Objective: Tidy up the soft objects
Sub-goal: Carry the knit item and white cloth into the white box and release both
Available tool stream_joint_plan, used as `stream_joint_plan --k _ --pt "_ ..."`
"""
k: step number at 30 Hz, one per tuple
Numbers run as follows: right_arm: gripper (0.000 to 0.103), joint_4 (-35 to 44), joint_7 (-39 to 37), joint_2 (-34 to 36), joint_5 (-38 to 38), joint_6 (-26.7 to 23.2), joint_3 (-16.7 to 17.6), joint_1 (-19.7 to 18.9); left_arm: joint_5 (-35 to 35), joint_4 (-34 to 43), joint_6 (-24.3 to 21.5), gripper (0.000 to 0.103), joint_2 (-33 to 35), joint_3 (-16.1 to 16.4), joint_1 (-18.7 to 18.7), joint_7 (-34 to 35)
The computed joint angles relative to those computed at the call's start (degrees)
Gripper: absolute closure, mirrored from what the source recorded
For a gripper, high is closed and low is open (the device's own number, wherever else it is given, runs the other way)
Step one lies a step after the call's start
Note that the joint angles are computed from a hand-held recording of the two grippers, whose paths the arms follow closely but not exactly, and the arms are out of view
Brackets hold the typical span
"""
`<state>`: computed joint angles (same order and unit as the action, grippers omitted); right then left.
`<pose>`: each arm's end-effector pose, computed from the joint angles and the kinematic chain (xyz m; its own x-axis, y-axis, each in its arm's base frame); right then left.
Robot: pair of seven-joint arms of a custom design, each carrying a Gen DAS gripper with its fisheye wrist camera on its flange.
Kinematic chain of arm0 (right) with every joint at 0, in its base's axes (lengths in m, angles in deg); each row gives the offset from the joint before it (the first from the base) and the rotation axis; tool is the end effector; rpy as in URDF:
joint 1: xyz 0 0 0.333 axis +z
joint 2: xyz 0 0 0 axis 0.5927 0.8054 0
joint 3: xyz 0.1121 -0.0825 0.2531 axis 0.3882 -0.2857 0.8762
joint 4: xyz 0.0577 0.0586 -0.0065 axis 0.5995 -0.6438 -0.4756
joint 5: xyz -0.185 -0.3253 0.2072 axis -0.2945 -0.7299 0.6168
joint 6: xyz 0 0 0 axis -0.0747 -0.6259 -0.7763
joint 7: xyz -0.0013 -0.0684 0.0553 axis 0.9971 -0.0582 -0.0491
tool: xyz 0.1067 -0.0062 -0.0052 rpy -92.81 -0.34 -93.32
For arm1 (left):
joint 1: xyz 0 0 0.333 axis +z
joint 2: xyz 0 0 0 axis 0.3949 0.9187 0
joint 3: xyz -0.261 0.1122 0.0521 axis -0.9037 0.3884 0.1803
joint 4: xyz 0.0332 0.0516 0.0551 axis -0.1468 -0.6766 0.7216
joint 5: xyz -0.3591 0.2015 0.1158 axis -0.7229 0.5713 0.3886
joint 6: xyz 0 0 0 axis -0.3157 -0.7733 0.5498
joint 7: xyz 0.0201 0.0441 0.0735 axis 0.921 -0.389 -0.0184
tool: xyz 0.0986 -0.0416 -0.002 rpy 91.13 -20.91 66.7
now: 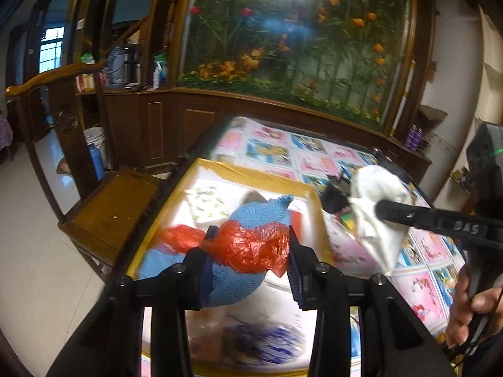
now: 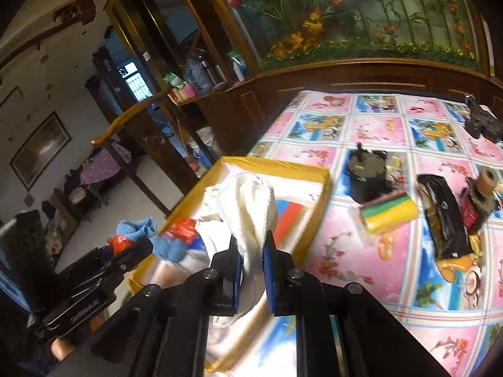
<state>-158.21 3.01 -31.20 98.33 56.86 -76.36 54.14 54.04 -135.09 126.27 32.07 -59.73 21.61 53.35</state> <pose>0.5717 0.2536 0.5451 0.7359 -0.5437 -0.4036 -0.6324 -0.3390 -0.6966 0.3920 -0.1202 0.5208 0.4035 -0.8955 0.1880 -0.4458 -0.3718 -0.8142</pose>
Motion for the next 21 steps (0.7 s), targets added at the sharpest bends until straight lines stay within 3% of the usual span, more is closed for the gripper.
stream_joint_plan --k 6,10,12,15,21 --pt "0.088 10.4 3.9 3.8 -0.5 -4.1 1.0 0.6 0.5 1.6 -2.5 0.064 -4.2 3.3 2.2 5.8" --pt "0.088 17.0 6.0 7.1 -1.0 -3.8 2.2 1.3 -0.9 5.0 0.4 0.064 -2.3 6.5 2.7 10.8" --pt "0.088 19.8 8.1 9.8 -2.8 -1.6 2.9 2.0 -1.5 7.2 1.9 0.064 0.9 6.6 3.9 11.9" --pt "0.088 24.9 14.1 16.1 -8.3 -1.0 3.5 3.3 -4.7 9.9 3.4 0.064 7.3 8.4 2.8 15.1" --pt "0.088 33.5 23.7 27.8 -18.4 -2.4 3.8 5.3 -13.1 15.8 1.4 0.064 20.7 10.6 0.8 20.7"
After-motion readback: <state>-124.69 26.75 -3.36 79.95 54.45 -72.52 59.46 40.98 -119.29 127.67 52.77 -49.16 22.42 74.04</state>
